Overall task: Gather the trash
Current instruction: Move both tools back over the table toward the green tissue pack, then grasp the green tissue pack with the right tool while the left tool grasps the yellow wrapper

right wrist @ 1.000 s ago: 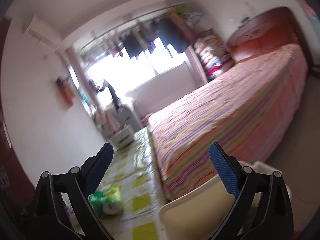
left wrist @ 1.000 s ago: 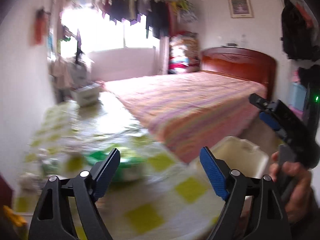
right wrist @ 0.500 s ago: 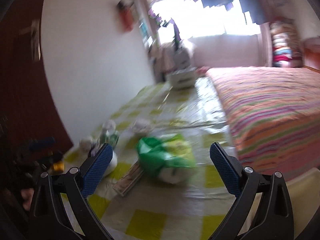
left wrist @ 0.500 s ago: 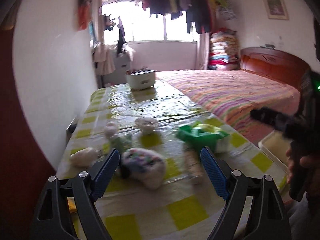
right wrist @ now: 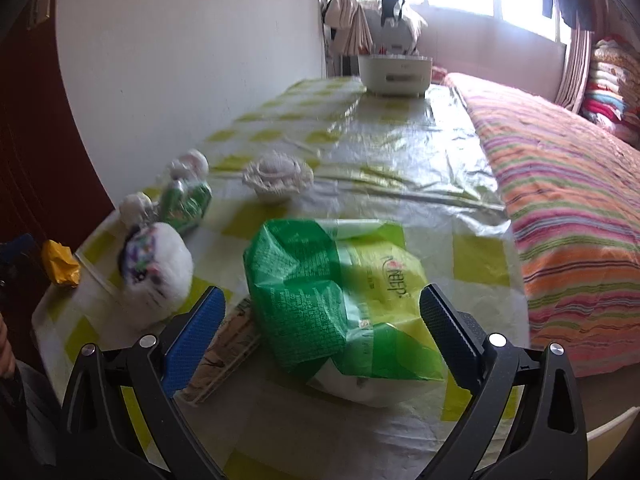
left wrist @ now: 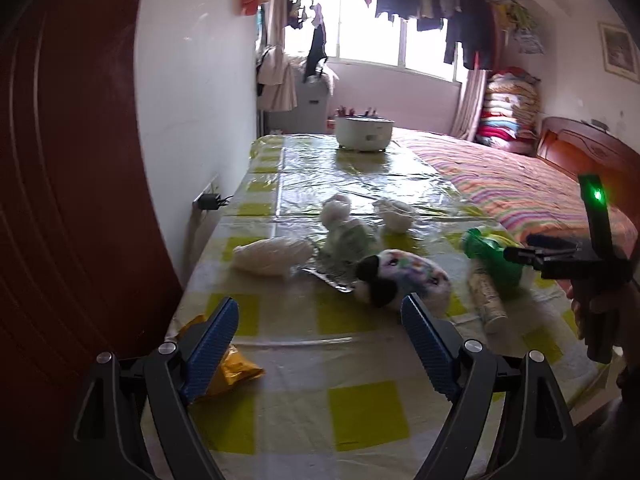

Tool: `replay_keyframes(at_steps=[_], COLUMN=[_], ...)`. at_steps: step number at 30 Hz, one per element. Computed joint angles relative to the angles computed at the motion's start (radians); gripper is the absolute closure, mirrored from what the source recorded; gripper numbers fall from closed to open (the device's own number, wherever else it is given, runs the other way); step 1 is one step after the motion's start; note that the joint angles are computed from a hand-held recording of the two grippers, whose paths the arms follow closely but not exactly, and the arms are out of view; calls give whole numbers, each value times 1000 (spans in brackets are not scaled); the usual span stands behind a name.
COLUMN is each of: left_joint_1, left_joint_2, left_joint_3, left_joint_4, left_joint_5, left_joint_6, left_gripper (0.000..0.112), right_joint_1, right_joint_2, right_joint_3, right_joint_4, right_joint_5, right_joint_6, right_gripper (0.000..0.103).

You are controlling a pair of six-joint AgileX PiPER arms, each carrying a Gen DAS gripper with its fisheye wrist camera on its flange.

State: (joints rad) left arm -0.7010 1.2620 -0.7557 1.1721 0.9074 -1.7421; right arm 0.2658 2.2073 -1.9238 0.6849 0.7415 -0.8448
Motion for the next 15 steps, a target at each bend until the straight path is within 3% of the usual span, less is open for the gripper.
replay_keyframes(at_steps=[9, 12, 15], left_joint_1=[24, 31, 45], left_joint_2=[-10, -12, -8], left_joint_3=[27, 32, 29], left_joint_4=[-8, -20, -47], left_joint_5=[-7, -11, -9], left_joint_6=[16, 33, 50], left_gripper=[31, 31, 31], right_joint_1=[34, 15, -4], right_joint_2=[61, 74, 85], right_joint_3=[-89, -123, -145], right_joint_4=[-144, -112, -78], right_joint_5=[4, 43, 80], right_joint_6=[172, 195, 216], right_gripper=[8, 28, 39])
